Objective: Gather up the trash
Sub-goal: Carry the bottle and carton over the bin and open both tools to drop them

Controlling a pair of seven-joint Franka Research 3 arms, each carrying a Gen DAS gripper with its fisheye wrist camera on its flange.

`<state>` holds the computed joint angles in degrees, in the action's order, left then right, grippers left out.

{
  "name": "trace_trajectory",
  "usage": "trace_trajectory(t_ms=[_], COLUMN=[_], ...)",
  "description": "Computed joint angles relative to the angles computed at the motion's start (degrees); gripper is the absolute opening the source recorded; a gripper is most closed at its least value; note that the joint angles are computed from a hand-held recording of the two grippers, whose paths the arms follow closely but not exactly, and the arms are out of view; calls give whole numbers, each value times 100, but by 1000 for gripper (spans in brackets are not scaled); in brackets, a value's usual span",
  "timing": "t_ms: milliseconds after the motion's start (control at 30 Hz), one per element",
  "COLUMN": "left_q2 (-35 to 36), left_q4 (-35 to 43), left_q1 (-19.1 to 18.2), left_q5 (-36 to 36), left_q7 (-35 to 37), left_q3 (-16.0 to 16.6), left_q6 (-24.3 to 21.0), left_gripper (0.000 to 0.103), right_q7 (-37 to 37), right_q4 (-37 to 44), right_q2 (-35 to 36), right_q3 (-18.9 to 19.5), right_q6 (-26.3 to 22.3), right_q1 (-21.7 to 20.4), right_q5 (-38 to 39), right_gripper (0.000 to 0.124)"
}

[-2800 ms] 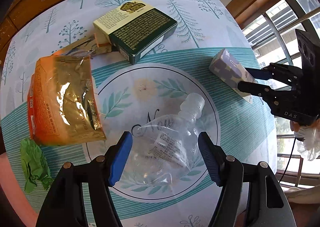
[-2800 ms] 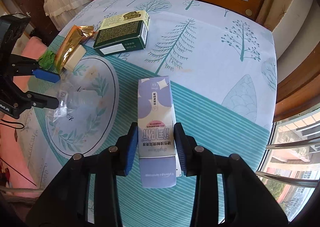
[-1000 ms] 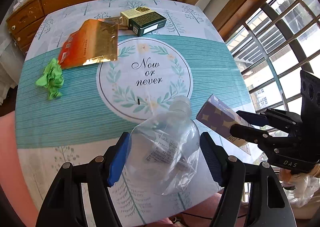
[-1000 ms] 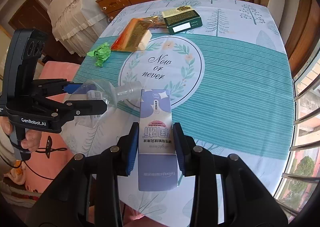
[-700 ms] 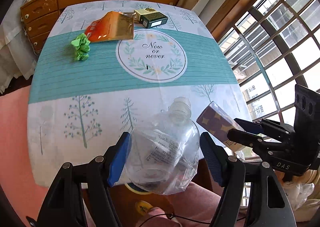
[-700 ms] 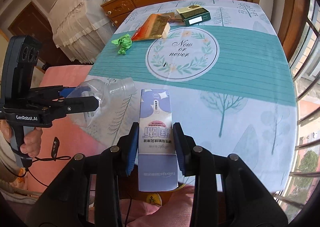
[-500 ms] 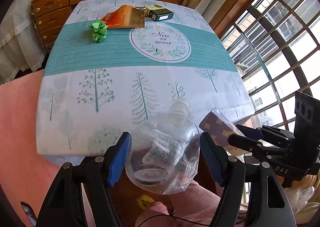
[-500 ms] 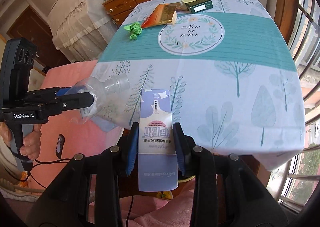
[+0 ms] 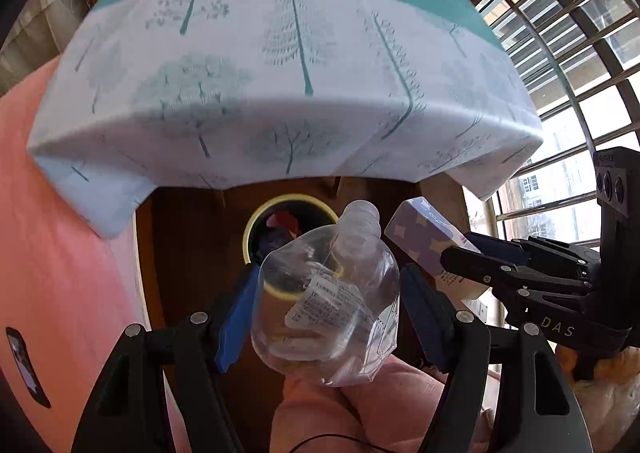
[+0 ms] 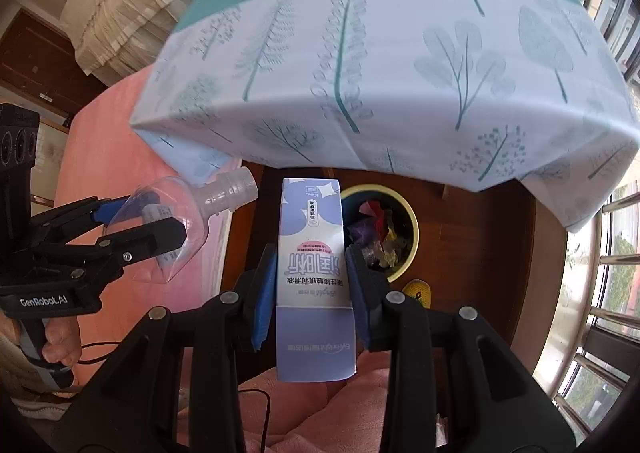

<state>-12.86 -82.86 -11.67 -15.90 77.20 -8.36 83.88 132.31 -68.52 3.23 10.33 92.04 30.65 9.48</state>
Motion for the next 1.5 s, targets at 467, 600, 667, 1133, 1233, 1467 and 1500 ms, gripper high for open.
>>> trace_trajectory(t_ms=[467, 600, 667, 1133, 1233, 1467, 1500], left_q2=[-552, -308, -182, -147, -403, -764, -797], left_q4=[-3850, -4138, -4182, -4144, -3974, -3074, -2906], left_q1=[-354, -373, -386, -235, -223, -203, -202], left_q5=[205, 425, 417, 494, 555, 740, 780], left_q7=[-85, -208, -135, -248, -431, -694, -705], left_q3=[-206, -231, -188, -139, -121, -63, -63], left_q6=[3188, 3792, 3936, 3633, 3269, 2332, 2193], left_gripper=[71, 71, 71, 85, 85, 85, 85], right_q7=[-139, -52, -26, 162, 217, 354, 375], right_q4=[-3717, -4119, -4215, -4579, -4484, -3843, -3703], right_q2=[-436, -296, -217, -360, -493, -823, -844], right_q3=[127, 98, 88, 13, 28, 96, 112], right_q6=[2543, 3086, 3261, 3463, 3245, 2528, 2409], right_q1=[-83, -71, -60, -141, -158, -199, -202], right_q5=[-123, -212, -259, -190, -198, -280, -310], right_gripper=[30, 34, 48, 59, 59, 59, 59])
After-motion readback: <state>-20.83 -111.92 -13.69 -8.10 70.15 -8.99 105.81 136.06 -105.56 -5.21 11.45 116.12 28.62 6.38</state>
